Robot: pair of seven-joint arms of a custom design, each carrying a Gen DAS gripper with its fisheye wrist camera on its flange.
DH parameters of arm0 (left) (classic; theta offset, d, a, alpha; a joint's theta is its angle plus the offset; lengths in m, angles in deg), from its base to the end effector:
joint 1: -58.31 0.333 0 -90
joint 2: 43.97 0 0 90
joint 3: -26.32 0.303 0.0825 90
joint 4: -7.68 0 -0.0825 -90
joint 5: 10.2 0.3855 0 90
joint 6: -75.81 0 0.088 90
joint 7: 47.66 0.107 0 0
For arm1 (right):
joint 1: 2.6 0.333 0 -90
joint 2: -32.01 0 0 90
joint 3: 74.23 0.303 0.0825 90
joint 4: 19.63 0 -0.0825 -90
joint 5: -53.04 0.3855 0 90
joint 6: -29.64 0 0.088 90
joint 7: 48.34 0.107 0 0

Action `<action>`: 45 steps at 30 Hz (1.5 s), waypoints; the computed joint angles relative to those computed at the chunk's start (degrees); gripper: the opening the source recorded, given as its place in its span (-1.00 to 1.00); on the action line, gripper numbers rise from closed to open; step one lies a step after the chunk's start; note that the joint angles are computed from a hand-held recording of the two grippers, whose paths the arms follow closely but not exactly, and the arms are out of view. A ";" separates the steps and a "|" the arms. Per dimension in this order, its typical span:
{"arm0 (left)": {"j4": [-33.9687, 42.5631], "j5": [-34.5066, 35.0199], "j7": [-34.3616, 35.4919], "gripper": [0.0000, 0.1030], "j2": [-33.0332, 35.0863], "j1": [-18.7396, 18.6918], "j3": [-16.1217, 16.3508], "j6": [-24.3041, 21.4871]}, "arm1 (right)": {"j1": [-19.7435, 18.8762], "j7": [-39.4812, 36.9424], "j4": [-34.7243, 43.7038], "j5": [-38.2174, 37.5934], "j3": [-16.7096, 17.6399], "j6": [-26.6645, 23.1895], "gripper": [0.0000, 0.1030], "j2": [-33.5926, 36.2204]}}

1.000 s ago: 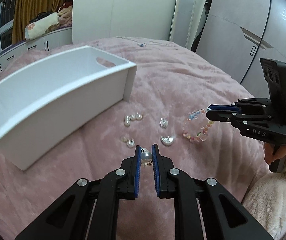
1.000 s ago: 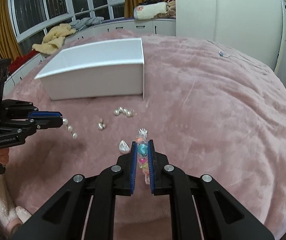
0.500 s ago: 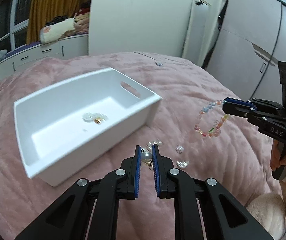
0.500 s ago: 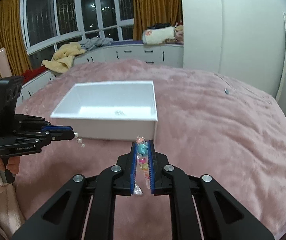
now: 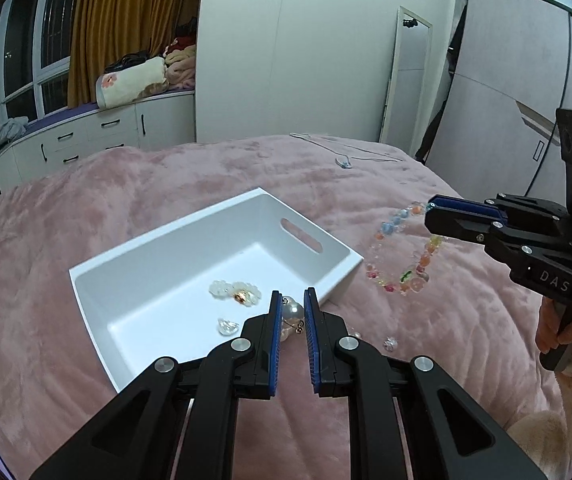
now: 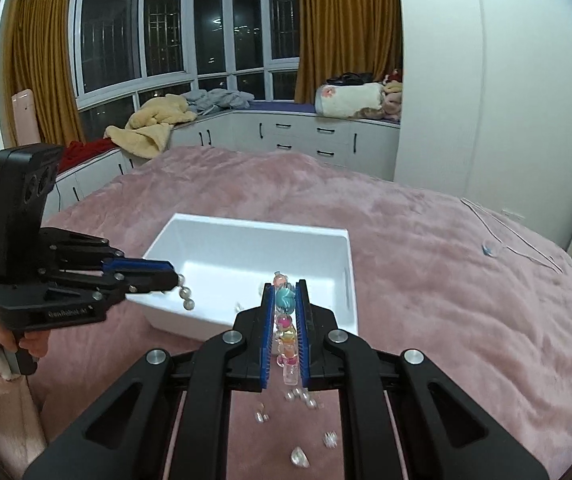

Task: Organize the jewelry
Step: 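Lower both items into the white tray and open both tools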

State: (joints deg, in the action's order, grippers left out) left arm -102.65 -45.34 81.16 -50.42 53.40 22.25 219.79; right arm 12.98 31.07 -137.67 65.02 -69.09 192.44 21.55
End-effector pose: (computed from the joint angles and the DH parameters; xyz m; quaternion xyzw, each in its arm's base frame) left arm 0.5713 -0.0874 0.6042 -0.4790 0.7762 -0.3777 0.1596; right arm 0.5230 0.1903 0.6180 -0.7340 0.4941 -0.2455 0.3960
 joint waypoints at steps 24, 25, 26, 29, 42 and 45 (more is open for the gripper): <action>34.63 26.09 -17.04 -0.68 28.76 6.61 -5.40 -18.38 | 3.81 4.63 36.69 -3.89 -1.84 -18.02 -0.79 31.03; 35.73 26.94 -17.42 -0.69 29.73 6.57 -5.51 -19.07 | 3.93 5.07 37.28 -4.01 -2.01 -18.57 -0.79 31.81; 36.40 27.80 -17.77 -0.68 30.36 6.49 -5.60 -19.47 | 4.00 5.33 37.64 -4.09 -2.12 -18.89 -0.79 32.28; 37.47 29.72 -18.11 -0.68 31.64 6.33 -5.90 -20.43 | 4.03 6.11 38.56 -4.12 -2.36 -20.04 -0.79 33.56; 35.10 34.13 -20.25 -0.14 31.55 5.86 -5.73 -18.94 | 5.15 9.87 37.54 -8.30 -4.21 -20.77 -0.03 34.27; 34.09 34.70 -20.76 -0.04 30.74 5.89 -5.57 -17.83 | 4.71 10.37 35.57 -8.37 -4.00 -19.23 0.06 33.05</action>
